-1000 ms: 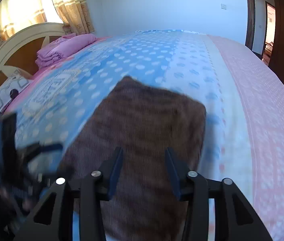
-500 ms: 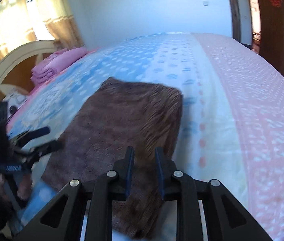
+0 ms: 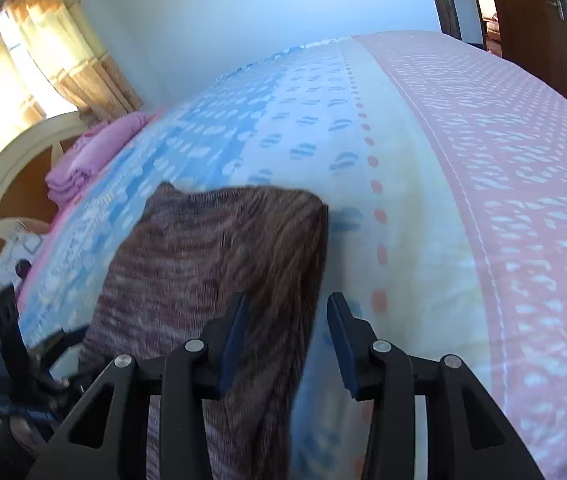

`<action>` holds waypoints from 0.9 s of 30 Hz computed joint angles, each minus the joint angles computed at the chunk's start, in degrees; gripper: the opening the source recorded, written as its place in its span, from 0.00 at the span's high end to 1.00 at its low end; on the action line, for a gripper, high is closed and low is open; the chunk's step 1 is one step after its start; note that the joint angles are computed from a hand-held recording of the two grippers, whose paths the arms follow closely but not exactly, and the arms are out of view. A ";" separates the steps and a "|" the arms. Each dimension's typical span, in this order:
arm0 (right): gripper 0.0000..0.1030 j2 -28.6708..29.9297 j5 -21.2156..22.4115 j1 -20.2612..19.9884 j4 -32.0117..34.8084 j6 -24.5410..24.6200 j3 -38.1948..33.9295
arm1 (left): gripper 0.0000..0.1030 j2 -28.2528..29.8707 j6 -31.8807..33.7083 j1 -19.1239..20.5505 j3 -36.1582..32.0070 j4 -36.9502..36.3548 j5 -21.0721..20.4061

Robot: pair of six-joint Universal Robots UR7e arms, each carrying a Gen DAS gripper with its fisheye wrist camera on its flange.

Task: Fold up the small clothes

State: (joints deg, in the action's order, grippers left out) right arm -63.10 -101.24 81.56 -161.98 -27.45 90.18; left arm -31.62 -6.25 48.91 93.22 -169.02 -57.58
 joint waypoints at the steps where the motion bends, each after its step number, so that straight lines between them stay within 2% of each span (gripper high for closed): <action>1: 0.59 0.79 0.64 -0.09 0.93 1.10 -1.44 | 0.00 0.07 0.00 -0.24 0.03 0.18 0.15; 3: 0.59 2.69 1.08 -0.26 3.18 3.49 -4.58 | 0.00 0.15 0.01 -0.40 0.04 0.21 0.32; 6: 0.59 4.93 0.12 -0.23 4.54 3.89 -7.47 | 0.00 0.30 0.18 -0.13 -0.34 0.24 0.01; 12: 0.59 6.40 3.67 -1.08 6.93 4.65 -9.90 | 0.00 0.42 0.73 -0.19 -0.34 0.22 -0.31; 14: 0.68 6.46 4.75 -1.23 7.18 4.03 -9.92 | 0.00 0.42 1.08 -0.23 -0.28 0.02 -0.60; 15: 0.71 6.51 5.40 -1.23 7.24 3.28 -9.85 | 0.02 0.36 1.31 -0.23 -0.15 -0.21 -0.92; 17: 0.71 6.80 4.67 -0.92 6.34 2.16 -9.63 | 0.05 0.32 1.90 -0.29 0.05 -0.64 -1.50; 20: 0.71 6.89 6.49 -1.66 7.48 4.06 -10.29 | 0.08 0.38 2.58 -0.30 -0.13 -0.45 -2.23; 24: 0.71 6.90 11.01 -3.34 11.10 7.87 -11.88 | 0.14 0.36 3.51 -0.39 -0.16 -0.26 -2.95; 27: 0.76 6.78 10.33 -3.05 11.30 7.30 -11.76 | 0.21 0.27 4.04 -0.43 -0.28 0.23 -3.68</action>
